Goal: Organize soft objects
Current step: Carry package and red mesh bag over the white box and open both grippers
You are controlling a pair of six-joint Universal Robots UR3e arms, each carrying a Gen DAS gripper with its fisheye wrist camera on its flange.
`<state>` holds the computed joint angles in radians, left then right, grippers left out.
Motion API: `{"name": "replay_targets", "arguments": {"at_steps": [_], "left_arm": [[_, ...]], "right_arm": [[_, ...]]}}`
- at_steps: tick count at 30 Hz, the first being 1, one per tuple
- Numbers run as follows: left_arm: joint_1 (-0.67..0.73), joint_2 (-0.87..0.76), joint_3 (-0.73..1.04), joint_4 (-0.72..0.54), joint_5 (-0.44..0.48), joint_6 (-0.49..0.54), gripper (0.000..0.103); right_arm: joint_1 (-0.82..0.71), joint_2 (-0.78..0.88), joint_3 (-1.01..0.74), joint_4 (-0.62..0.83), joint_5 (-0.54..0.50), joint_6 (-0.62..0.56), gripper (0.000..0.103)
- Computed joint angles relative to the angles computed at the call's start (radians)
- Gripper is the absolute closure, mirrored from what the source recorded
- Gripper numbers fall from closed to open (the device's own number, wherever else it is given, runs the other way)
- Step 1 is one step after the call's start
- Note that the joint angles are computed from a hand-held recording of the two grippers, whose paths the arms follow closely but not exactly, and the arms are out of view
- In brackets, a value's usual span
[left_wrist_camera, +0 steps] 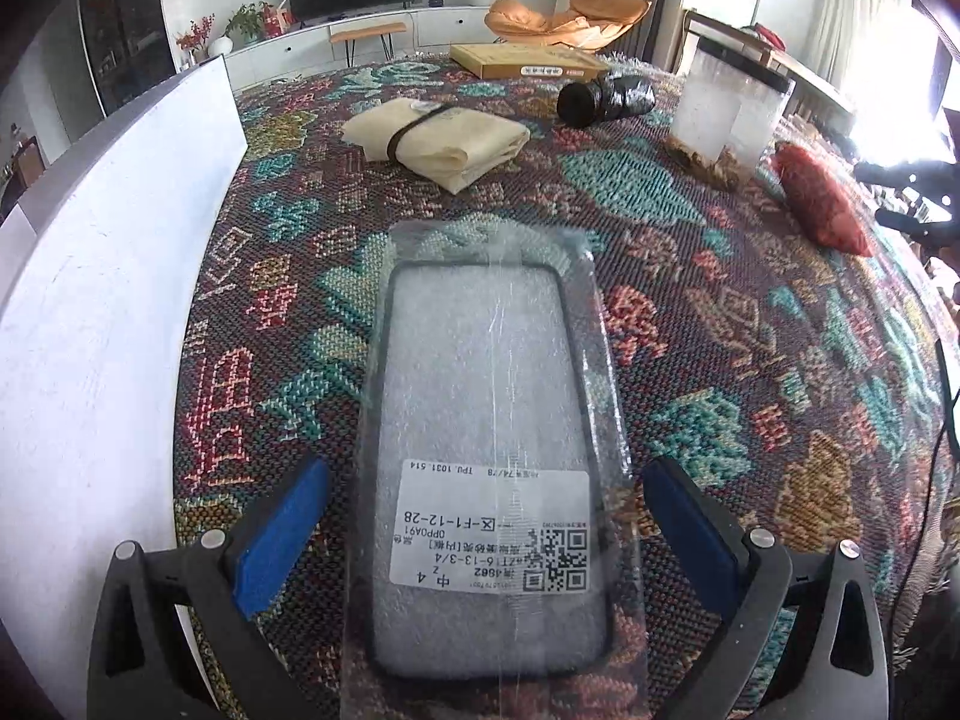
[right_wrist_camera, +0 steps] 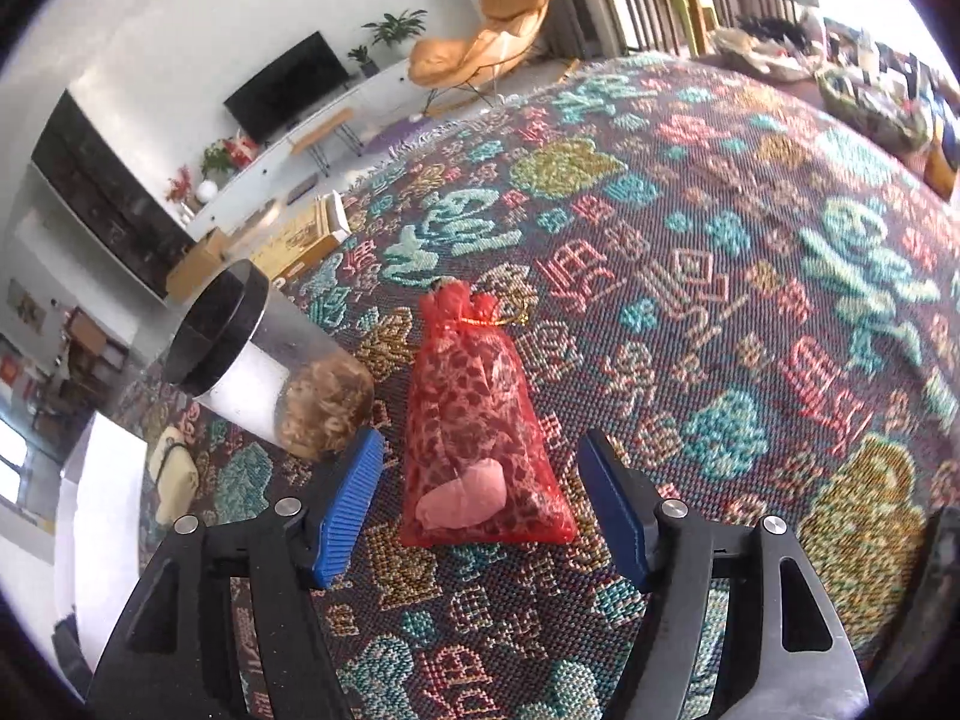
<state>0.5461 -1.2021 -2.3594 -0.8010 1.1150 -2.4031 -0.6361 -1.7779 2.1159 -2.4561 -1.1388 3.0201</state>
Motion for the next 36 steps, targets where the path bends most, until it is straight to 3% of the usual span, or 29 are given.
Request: {"name": "replay_targets", "arguments": {"at_steps": [3, 6, 7, 8, 10, 15, 17, 18, 21, 23, 27, 30, 33, 35, 36], "left_arm": [[0.052, 0.088, 0.026, -0.127, -0.059, 0.04, 0.0], [-0.005, 0.02, 0.068, -0.127, -0.002, 0.009, 0.0], [-0.04, -0.016, 0.07, -0.091, 0.037, -0.016, 0.0], [-0.077, -0.061, 0.076, -0.054, 0.086, -0.039, 0.0], [-0.137, -0.115, 0.066, 0.026, 0.167, -0.071, 0.0], [-0.15, -0.135, 0.073, 0.046, 0.165, -0.104, 0.001], [-0.126, -0.133, 0.058, 0.099, 0.138, -0.127, 0.022], [-0.109, -0.129, 0.067, 0.086, 0.118, -0.128, 0.028], [0.018, -0.067, 0.137, -0.151, -0.033, -0.084, 0.029], [0.124, 0.038, 0.193, -0.37, -0.134, -0.002, 0.029], [0.422, 0.154, 0.477, -1.024, -0.312, 0.358, 0.028], [0.662, 0.115, 0.712, -1.351, -0.359, 0.624, 0.028], [0.813, 0.031, 0.831, -1.358, -0.361, 0.694, 0.028], [0.854, -0.016, 0.813, -1.169, -0.35, 0.615, 0.026], [0.853, -0.04, 0.784, -1.03, -0.328, 0.545, 0.018]], "right_arm": [[0.172, 0.165, -0.156, 0.028, -0.194, -0.011, 0.031], [0.324, 0.354, -0.283, 0.058, -0.411, -0.007, 0.034], [0.357, 0.374, -0.277, 0.029, -0.484, 0.005, 0.04], [0.355, 0.358, -0.247, -0.003, -0.496, 0.02, 0.066], [0.286, 0.26, -0.162, -0.028, -0.395, 0.046, 0.072], [0.216, -0.009, -0.054, 0.038, -0.3, -0.001, 0.073], [0.181, -0.127, -0.045, 0.131, -0.241, -0.023, 0.073], [0.166, -0.179, -0.053, 0.185, -0.213, -0.031, 0.073], [0.157, -0.266, -0.125, 0.325, -0.134, -0.028, 0.073], [0.227, -0.272, -0.207, 0.379, -0.133, 0.003, 0.073], [0.523, -0.152, -0.423, 0.393, -0.177, 0.161, 0.073], [0.805, 0.035, -0.61, 0.336, -0.208, 0.299, 0.072], [1.048, 0.277, -0.853, 0.31, -0.226, 0.388, 0.071], [1.155, 0.447, -1.03, 0.315, -0.212, 0.426, 0.066], [1.195, 0.525, -1.104, 0.3, -0.206, 0.441, 0.054]]}}
